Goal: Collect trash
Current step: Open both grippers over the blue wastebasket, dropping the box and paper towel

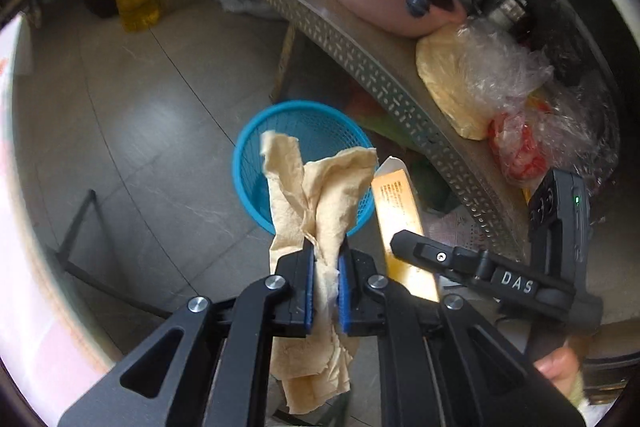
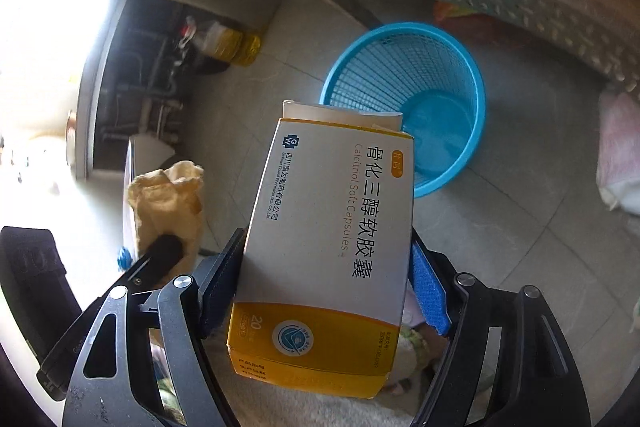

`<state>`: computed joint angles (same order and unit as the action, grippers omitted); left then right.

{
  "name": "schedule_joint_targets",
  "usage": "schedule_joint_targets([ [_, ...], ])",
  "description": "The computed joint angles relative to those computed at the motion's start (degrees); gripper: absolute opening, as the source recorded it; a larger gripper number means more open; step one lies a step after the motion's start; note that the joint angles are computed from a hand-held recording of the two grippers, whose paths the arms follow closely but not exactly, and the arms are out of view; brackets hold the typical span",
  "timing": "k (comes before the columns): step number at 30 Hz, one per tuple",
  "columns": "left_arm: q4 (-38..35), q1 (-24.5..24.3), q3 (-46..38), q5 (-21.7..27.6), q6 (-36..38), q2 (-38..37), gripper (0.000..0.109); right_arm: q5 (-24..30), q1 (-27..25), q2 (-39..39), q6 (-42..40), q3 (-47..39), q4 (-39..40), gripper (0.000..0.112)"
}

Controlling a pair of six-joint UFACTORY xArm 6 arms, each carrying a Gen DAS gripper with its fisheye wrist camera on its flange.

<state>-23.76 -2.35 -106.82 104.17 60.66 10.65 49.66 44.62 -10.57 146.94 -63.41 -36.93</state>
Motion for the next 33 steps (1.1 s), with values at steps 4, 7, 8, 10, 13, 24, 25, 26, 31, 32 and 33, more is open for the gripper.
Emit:
schedule_joint_targets([
  [4, 3.25, -5.28, 1.56, -2.86, -4.36, 1.59, 0.010, -4.25, -2.21, -2.11, 9.33, 6.10, -3.47, 0.072],
  [7, 3.15, -7.83, -0.97, -1.49, -8.60, 5.06, 0.010, -3.53, -3.58, -2.21, 12.13, 7.54, -3.97, 0.073],
  [8, 3.07, -8.59, -1.52, -1.43, -9.66, 5.83, 0.010, -3.39, -4.09, -2.32, 12.50, 8.08, -4.64, 0.073],
  [10, 2.25, -9.78, -2.34, -1.71, -10.31, 7.09, 0.024, -2.94, -5.30, -2.18, 13.14, 8.89, -5.22, 0.080],
  [13, 2.53, -10.99, 0.97, -7.69, -10.73, 5.41, 0.051, -3.98, -7.31, -1.55, 15.27, 10.26, -7.52, 0.084],
  [24, -1.22, -8.03, -2.75, -5.67, -9.92, 5.33, 0.055, 0.19, -4.04, -2.00, 14.77, 9.65, -6.26, 0.085],
  [25, -1.79, -7.39, -3.33, -4.97, -9.43, 5.16, 0.055, 0.93, -3.27, -1.92, 14.39, 9.09, -6.00, 0.085],
  [26, -2.19, -6.75, -3.34, -4.68, -8.79, 4.67, 0.055, 1.81, -2.44, -1.83, 13.84, 8.43, -5.71, 0.085],
  [31, -5.13, -2.40, -3.68, -3.10, -4.74, 1.93, 0.057, 7.27, 0.55, 0.08, 5.22, 2.52, -2.20, 0.085],
  [32, -5.90, -1.21, -4.00, -2.38, -3.75, 1.50, 0.057, 8.81, 1.01, 0.78, 2.66, 0.91, -1.32, 0.085],
  [33, -6.72, 0.07, -4.57, -1.56, -2.81, 1.36, 0.059, 10.17, 1.20, 1.79, -0.09, -1.05, -0.47, 0.085],
])
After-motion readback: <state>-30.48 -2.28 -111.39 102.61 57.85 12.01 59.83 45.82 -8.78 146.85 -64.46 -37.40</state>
